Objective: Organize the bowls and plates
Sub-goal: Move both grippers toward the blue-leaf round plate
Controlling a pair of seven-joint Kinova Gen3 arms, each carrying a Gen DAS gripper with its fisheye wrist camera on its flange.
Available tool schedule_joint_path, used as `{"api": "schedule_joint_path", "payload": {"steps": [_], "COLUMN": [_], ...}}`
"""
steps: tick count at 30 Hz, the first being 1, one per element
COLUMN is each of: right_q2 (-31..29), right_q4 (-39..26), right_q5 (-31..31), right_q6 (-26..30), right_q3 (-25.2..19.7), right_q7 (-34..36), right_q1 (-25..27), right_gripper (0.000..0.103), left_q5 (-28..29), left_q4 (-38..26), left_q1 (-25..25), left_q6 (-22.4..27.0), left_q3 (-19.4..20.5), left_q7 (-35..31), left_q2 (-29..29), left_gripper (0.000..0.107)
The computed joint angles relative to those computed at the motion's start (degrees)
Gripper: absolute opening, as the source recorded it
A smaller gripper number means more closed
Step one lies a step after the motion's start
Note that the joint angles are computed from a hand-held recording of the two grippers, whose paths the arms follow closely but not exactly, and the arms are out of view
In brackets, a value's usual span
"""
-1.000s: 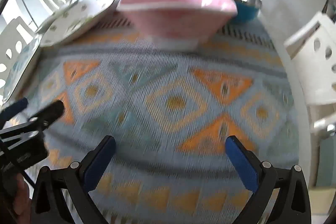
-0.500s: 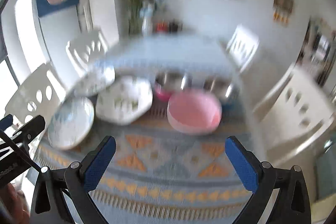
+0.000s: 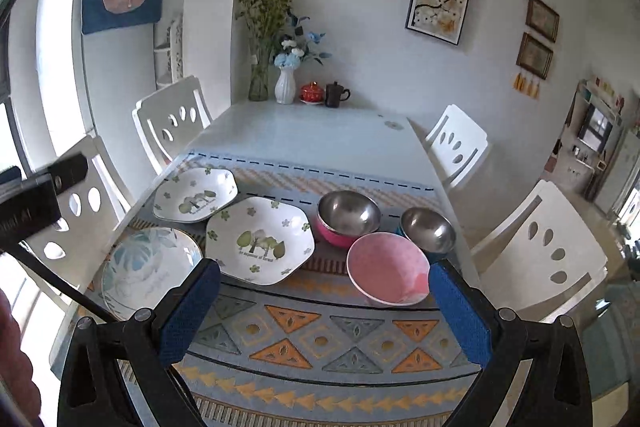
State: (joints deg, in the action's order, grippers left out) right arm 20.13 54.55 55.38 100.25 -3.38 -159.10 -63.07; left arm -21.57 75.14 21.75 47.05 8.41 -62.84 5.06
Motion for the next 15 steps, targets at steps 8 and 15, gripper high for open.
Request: {"api": "schedule_joint_path", "payload": {"steps": [8,15], "right_q2": [4.4,6.6], "right_q4": [-7.49,-11.15], "right_q5": [-0.66,-4.97], "right_q6": [0.91,0.2], "right_q3": [3.04,5.14], "right_q7": [2.01,2.0], "right_q1": [-0.39,0.1], "right_gripper": [0.103,0.103], "left_q5": [5.69,9.21], "left_q4": [-0.3,-1.03], "left_q1": [-2.82,-4.37], "left_q6": [-2.52,-1.9], "left_q3": [-0.53,-0.88], "left_q7": [-8.08,-13.44], "left_q2": [0.21,0.64], "left_gripper": [0.102,0.102]}}
